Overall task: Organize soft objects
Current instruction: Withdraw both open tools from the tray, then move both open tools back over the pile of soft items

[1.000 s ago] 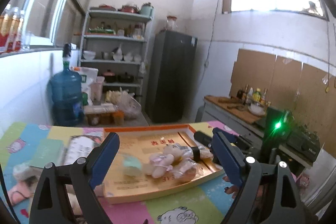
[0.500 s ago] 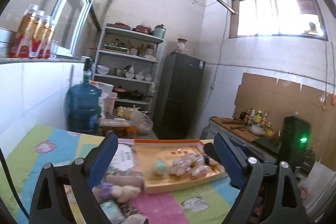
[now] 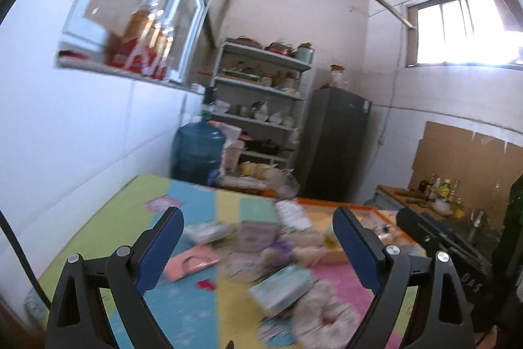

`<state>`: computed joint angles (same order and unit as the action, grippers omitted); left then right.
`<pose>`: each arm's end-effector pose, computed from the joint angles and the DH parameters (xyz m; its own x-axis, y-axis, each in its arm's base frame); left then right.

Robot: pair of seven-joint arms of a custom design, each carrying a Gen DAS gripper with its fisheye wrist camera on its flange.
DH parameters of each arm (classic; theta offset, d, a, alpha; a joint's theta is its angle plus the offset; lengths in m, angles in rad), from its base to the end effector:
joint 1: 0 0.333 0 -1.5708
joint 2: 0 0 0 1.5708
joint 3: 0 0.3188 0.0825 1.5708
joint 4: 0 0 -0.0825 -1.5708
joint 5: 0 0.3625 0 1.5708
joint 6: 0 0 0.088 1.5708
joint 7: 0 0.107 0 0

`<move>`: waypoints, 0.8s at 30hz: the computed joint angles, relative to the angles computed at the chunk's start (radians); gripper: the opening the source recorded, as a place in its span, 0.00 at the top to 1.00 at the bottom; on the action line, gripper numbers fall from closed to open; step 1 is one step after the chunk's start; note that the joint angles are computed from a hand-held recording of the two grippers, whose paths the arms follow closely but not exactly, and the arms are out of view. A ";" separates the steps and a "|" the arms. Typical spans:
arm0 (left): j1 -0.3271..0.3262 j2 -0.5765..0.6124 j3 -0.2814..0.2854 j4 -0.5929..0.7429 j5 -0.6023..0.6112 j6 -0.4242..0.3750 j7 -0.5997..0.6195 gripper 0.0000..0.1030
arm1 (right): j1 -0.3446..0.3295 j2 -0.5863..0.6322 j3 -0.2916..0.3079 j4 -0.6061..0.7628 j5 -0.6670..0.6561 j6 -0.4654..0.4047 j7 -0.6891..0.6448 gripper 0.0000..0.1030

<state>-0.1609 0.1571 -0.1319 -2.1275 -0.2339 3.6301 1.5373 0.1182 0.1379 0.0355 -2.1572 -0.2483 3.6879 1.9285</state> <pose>0.5660 -0.1347 0.5194 -0.1242 -0.9659 0.2272 -0.2664 -0.1881 -0.9453 0.5585 0.1179 0.5239 0.2453 -0.9544 -0.1701 -0.2266 0.1141 -0.9673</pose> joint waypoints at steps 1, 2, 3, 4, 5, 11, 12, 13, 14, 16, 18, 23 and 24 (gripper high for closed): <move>0.003 -0.011 0.005 -0.020 -0.004 0.001 0.004 0.10 | 0.004 -0.005 0.004 -0.011 -0.004 -0.002 0.002 0.23; 0.009 -0.020 0.006 -0.038 -0.002 0.001 0.002 0.10 | 0.011 -0.009 0.009 -0.018 -0.002 -0.010 0.001 0.23; 0.020 -0.031 0.006 -0.061 0.006 0.002 -0.007 0.10 | 0.025 -0.013 0.012 -0.028 0.013 -0.018 -0.012 0.23; 0.028 -0.040 0.005 -0.078 0.015 0.003 -0.016 0.10 | 0.037 -0.015 0.013 -0.035 0.028 -0.024 -0.026 0.23; 0.035 -0.047 0.005 -0.093 0.020 0.004 -0.021 0.10 | 0.045 -0.019 0.015 -0.042 0.037 -0.029 -0.033 0.23; 0.060 -0.086 0.007 -0.168 0.028 0.022 -0.025 0.10 | 0.115 -0.036 0.023 -0.074 0.126 -0.066 -0.138 0.23; 0.056 -0.090 0.006 -0.177 0.005 0.035 -0.004 0.10 | 0.127 -0.037 0.024 -0.077 0.150 -0.068 -0.161 0.23; 0.052 -0.095 0.006 -0.187 -0.017 0.046 0.016 0.10 | 0.132 -0.039 0.025 -0.079 0.159 -0.070 -0.171 0.23; 0.054 -0.098 0.004 -0.191 -0.022 0.049 0.022 0.10 | 0.141 -0.040 0.026 -0.080 0.177 -0.074 -0.187 0.23; 0.074 -0.109 0.005 -0.206 0.022 0.053 -0.017 0.10 | 0.156 -0.044 0.030 -0.086 0.209 -0.077 -0.215 0.23; 0.088 -0.117 0.006 -0.215 0.060 0.051 -0.045 0.10 | 0.172 -0.046 0.029 -0.090 0.248 -0.074 -0.250 0.23; 0.089 -0.135 0.003 -0.237 0.021 0.051 0.018 0.10 | 0.209 -0.045 0.029 -0.085 0.355 -0.083 -0.335 0.23; 0.093 -0.138 0.004 -0.240 0.034 0.048 0.010 0.10 | 0.215 -0.045 0.029 -0.085 0.372 -0.088 -0.350 0.23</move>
